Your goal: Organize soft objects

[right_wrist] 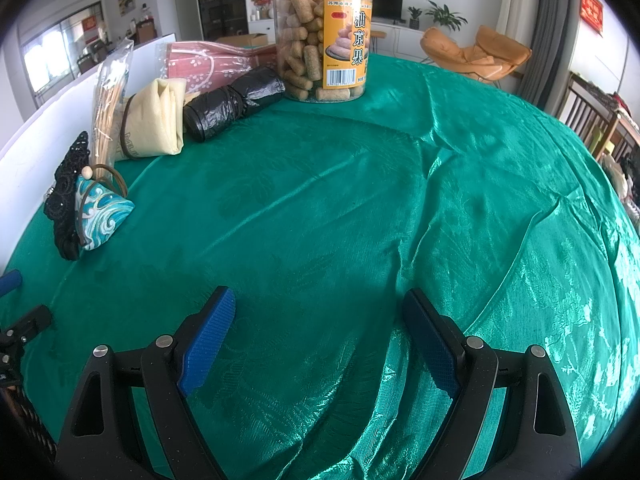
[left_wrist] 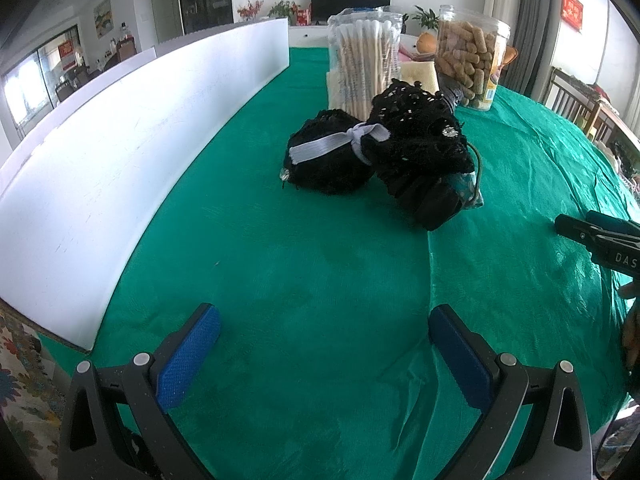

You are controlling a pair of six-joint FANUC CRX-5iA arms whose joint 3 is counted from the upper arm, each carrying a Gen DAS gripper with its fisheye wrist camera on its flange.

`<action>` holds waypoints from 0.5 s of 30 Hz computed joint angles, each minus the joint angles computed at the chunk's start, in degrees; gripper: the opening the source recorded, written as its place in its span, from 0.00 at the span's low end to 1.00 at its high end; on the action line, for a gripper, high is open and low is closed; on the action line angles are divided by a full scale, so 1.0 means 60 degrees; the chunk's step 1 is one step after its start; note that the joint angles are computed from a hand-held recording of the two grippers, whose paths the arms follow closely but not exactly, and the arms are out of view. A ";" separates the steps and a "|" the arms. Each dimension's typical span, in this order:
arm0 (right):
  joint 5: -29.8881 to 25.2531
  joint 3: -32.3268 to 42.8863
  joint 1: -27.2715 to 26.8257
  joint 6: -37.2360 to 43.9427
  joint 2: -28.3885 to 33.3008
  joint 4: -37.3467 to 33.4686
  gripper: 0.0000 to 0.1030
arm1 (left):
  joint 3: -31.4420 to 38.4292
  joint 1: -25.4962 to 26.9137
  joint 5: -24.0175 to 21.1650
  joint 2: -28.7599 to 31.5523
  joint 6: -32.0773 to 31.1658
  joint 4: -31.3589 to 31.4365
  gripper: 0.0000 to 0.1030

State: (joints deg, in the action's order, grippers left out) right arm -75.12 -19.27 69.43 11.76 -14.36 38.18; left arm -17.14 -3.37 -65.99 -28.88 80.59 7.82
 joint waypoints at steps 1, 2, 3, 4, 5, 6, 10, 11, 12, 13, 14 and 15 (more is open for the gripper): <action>-0.0061 -0.0002 0.0057 -0.0022 -0.0037 0.0002 0.85 | -0.0049 0.0120 -0.0018 -0.0032 -0.0095 0.0159 1.00; -0.0054 -0.0002 0.0053 -0.0023 -0.0039 -0.0001 0.86 | -0.0150 0.0344 -0.0051 -0.0104 -0.0230 0.0445 1.00; -0.0051 -0.0018 0.0073 -0.0047 -0.0056 -0.0003 0.86 | -0.0228 0.0517 -0.0067 -0.0156 -0.0299 0.0660 1.00; -0.0040 -0.0033 0.0085 -0.0062 -0.0073 -0.0007 0.86 | -0.0367 0.0779 -0.0060 -0.0239 -0.0429 0.0999 1.00; -0.0027 -0.0045 0.0090 -0.0069 -0.0084 -0.0011 0.86 | -0.0473 0.0978 -0.0063 -0.0295 -0.0553 0.1261 1.00; -0.0031 -0.0045 0.0096 -0.0070 -0.0086 -0.0013 0.87 | -0.0551 0.1130 -0.0074 -0.0335 -0.0646 0.1478 1.00; -0.0053 0.0587 -0.0295 0.0775 0.0284 -0.0604 0.87 | -0.0785 0.1514 -0.0130 -0.0499 -0.0889 0.1964 1.00; 0.0046 0.0847 -0.0369 0.1141 0.0391 -0.0799 0.87 | -0.0807 0.1546 -0.0147 -0.0533 -0.0897 0.1975 1.00; 0.0543 0.0924 -0.0340 0.1437 0.0358 -0.0747 0.87 | -0.0814 0.1558 -0.0148 -0.0538 -0.0903 0.1995 1.00; 0.1006 0.0995 -0.0294 0.1730 0.0359 -0.0666 0.87 | -0.0833 0.1580 -0.0145 -0.0552 -0.0917 0.2034 1.00; 0.1400 0.1165 -0.0255 0.2182 0.0459 -0.0649 0.87 | -0.0865 0.1617 -0.0129 -0.0569 -0.0939 0.2099 1.00; 0.1784 0.1413 -0.0234 0.2889 0.0666 -0.0674 0.86 | -0.0884 0.1624 -0.0093 -0.0567 -0.0927 0.2145 1.00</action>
